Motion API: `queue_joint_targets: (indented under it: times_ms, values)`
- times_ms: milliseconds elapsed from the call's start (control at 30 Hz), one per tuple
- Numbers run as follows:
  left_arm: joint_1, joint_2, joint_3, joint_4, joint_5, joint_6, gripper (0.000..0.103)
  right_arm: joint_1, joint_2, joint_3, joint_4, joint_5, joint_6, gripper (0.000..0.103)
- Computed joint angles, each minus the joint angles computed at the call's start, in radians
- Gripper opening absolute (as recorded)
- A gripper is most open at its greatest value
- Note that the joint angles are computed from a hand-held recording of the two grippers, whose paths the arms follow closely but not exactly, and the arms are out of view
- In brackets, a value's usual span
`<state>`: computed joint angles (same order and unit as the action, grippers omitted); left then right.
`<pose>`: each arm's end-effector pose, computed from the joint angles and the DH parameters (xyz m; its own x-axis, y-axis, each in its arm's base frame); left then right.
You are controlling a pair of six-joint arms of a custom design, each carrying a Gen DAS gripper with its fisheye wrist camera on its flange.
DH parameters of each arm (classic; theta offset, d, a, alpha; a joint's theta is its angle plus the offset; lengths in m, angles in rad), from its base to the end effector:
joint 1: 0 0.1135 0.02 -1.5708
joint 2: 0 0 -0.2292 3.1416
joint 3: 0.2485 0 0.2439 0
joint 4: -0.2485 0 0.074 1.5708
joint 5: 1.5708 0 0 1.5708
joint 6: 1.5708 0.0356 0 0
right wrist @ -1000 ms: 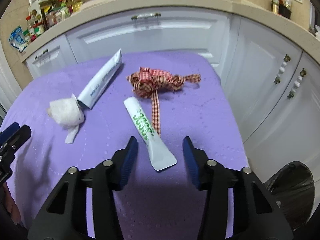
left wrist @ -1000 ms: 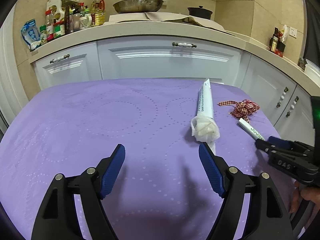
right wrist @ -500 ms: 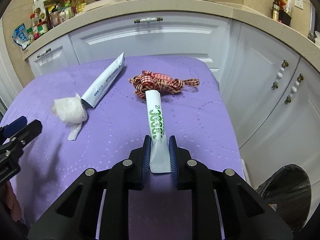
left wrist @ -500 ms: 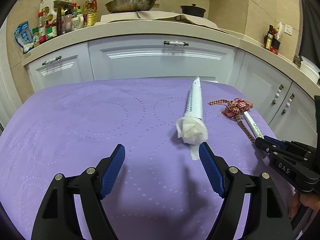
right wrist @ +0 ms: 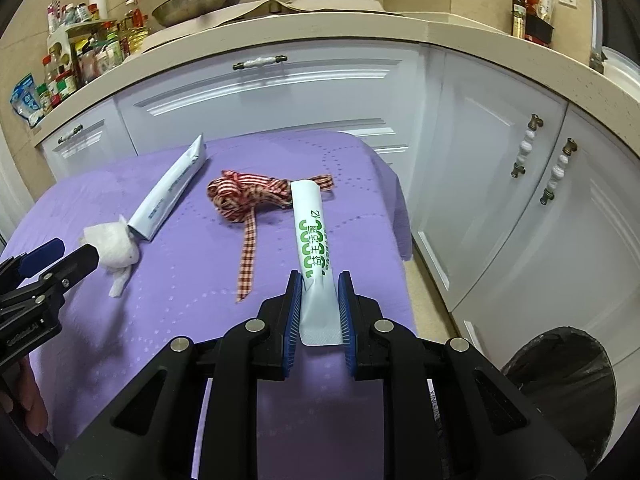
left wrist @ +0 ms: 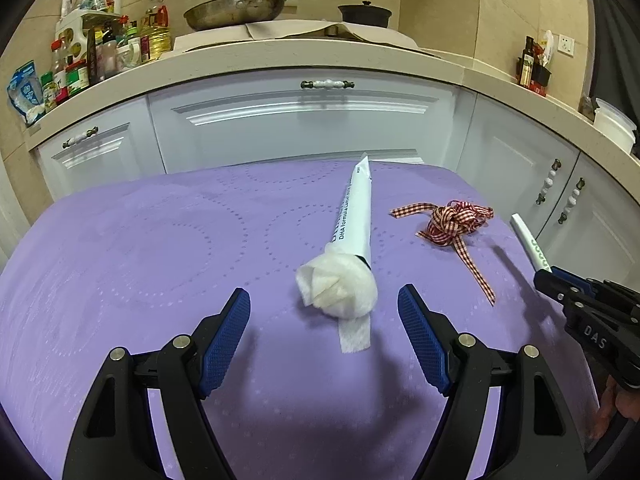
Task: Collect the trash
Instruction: 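Grasp the tissue-wrapped white tube by the tissue with the left gripper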
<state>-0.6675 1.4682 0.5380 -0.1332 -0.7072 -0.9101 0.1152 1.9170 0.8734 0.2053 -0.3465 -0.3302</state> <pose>0.1989 -0.1273 0.0995 -0.5970 -0.2937 -0.7465 -0.4053 0.9135 -0.0352 0.3368 0.0511 0.0751 -0.5905 -0.3753 -0.7145 -0.5551 0.8315 0.0220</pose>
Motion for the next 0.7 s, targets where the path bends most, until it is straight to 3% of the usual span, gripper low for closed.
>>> queue_joint_targets:
  times_ms: [167, 367, 400, 433, 533, 700]
  values:
    - [0.045, 0.054, 0.032, 0.026, 0.037, 0.029, 0.069, -0.011, 0.028, 0.038, -0.012, -0.013, 0.002, 0.018]
    - [0.086, 0.098, 0.052, 0.051, 0.095, 0.063, 0.037, -0.02, 0.045, 0.055, -0.013, -0.025, 0.001, 0.018]
    - [0.086, 0.102, 0.051, 0.059, 0.1, 0.069, 0.023, -0.021, 0.047, 0.056, -0.013, -0.026, 0.001, 0.018]
    - [0.081, 0.103, 0.05, 0.066, 0.103, 0.08, 0.019, -0.022, 0.048, 0.055, -0.012, -0.027, 0.0, 0.018]
    - [0.059, 0.112, 0.059, 0.055, 0.074, 0.083, 0.01, -0.024, 0.039, 0.043, -0.005, -0.029, 0.004, 0.018]
    - [0.042, 0.075, 0.044, 0.033, 0.051, 0.063, 0.007, -0.03, 0.023, 0.026, 0.0, -0.032, 0.005, 0.018]
